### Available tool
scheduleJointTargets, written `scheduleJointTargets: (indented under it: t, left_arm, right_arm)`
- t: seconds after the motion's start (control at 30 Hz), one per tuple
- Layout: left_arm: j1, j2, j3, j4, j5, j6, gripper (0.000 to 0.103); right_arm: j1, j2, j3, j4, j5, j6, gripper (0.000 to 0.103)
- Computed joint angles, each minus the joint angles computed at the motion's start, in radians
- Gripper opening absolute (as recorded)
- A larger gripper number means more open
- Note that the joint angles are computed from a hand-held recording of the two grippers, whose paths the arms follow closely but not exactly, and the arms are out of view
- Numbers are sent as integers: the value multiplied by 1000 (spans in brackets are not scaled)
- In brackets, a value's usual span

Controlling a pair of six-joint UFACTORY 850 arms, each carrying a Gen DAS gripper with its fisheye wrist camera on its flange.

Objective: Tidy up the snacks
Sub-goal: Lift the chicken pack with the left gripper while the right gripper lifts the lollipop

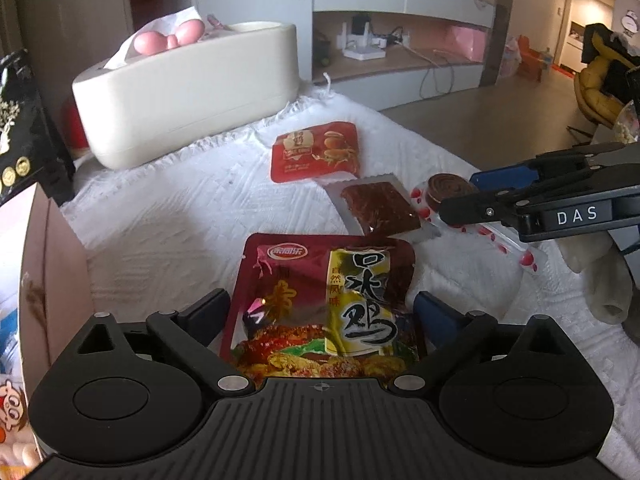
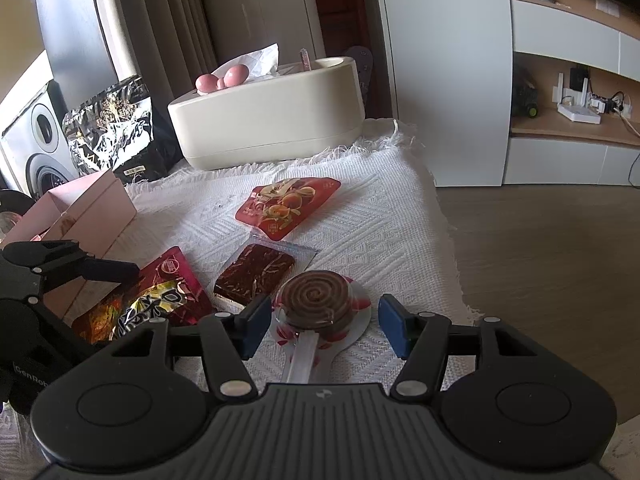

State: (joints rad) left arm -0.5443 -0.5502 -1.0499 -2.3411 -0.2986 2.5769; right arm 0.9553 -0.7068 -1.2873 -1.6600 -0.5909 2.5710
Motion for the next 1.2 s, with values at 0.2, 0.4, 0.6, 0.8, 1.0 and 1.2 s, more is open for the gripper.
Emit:
scheduleJointTargets:
  t: [0.2,0.4,0.6,0.8,1.0,1.2]
  left_arm:
    - [-13,24,30,-44,-10,24,93]
    - [-8,63,69,0,-52,16,82]
    - [11,130,143,-38,-123,8,80]
    - [14,357,377,-72,-219,75,80]
    - [69,556,574,-141,-133,72,80]
    - [159,736,674,-428,-96,276,81]
  right_arm:
    - [-1,-3,-3,-7,5,-13,60]
    - [4,-14,-40,64,21,-175,53]
    - [26,52,13,-32,23,-80,52]
    - [83,115,39,-46,6,-108,52]
    - [128,105,1,-123,120,-109,52]
    - [149,42,-137,-101,251,-253,52]
